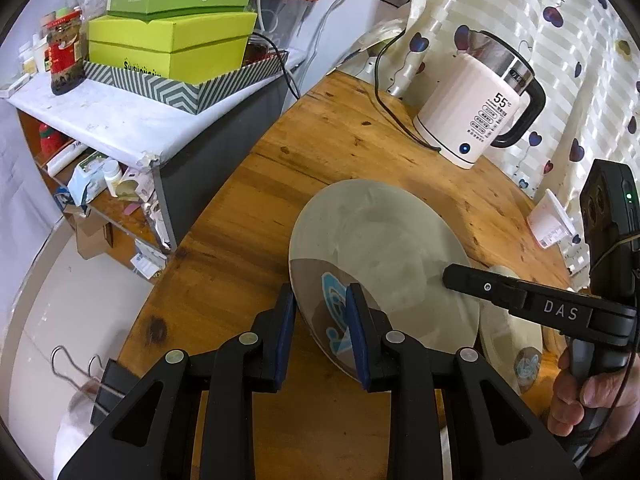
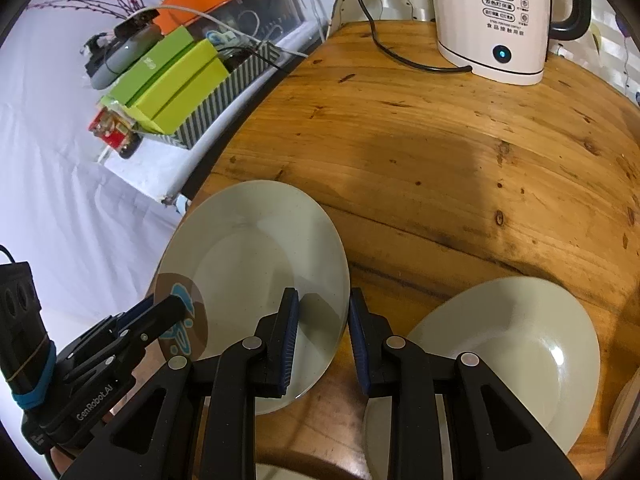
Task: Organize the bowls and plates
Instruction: 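Lift the beige plate off the table with both grippers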
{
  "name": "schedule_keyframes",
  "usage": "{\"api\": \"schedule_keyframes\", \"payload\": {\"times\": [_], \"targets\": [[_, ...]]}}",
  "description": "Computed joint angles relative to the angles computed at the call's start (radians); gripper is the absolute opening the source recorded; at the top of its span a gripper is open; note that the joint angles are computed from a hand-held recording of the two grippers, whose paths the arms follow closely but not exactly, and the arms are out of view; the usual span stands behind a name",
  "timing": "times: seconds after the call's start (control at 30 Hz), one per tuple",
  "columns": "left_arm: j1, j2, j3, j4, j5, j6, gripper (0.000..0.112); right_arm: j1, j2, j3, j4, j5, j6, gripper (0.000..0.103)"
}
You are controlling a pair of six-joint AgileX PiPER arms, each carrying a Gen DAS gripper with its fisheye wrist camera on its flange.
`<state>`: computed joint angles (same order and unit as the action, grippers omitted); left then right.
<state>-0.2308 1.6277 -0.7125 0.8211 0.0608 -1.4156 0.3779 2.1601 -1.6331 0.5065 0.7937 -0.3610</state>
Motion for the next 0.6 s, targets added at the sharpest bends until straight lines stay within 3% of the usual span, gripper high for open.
{"api": "schedule_keyframes", "payload": {"times": [0.6], "targets": [[-0.263,-0.178,0.073,0.102,0.2,-0.226,0.027,-0.057,-0.301,0.379,0.081,-0.079,-0.103,0.024]]}}
